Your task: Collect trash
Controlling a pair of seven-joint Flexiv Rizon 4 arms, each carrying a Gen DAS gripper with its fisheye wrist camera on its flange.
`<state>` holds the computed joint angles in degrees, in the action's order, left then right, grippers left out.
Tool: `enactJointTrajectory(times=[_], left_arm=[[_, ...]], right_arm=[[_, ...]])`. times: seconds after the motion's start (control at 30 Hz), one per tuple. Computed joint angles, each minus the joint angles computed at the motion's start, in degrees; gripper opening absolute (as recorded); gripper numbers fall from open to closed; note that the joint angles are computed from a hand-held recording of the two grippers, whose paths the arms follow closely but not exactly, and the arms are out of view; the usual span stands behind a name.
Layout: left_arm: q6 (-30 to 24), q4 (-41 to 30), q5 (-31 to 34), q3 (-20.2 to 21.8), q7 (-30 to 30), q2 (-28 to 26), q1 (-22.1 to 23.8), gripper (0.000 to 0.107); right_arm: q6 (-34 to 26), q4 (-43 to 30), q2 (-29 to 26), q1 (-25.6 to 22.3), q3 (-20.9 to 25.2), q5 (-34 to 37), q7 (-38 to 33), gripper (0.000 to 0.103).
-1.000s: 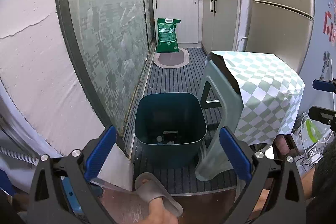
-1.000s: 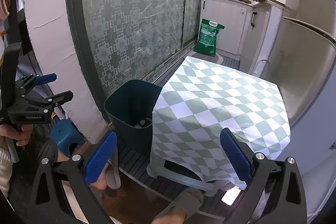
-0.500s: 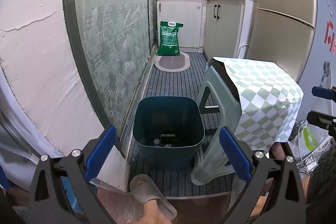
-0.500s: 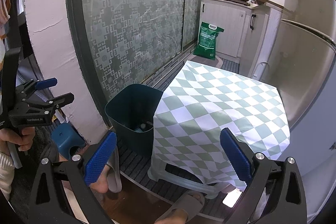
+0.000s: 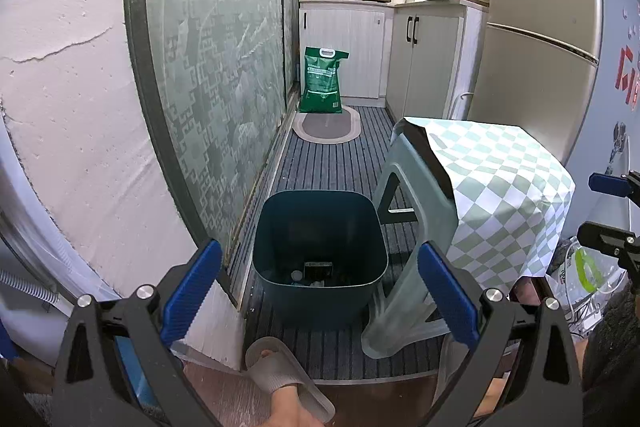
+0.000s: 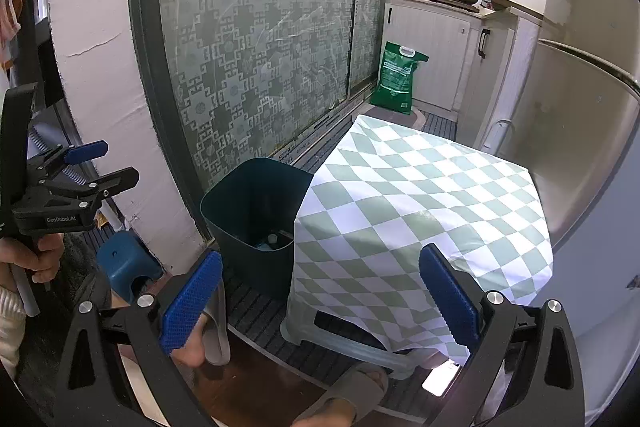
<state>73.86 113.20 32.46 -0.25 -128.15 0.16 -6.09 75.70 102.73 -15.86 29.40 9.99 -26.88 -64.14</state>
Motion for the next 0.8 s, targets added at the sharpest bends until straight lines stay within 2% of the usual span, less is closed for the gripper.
enactJointTrajectory(times=[0.8], left_arm=[[1.3, -0.2, 1.4, -0.2, -0.7, 0.2, 0.0, 0.100]], right_arm=[[0.5, 0.3, 0.0, 0.1, -0.5, -1.0, 0.7, 0.100]])
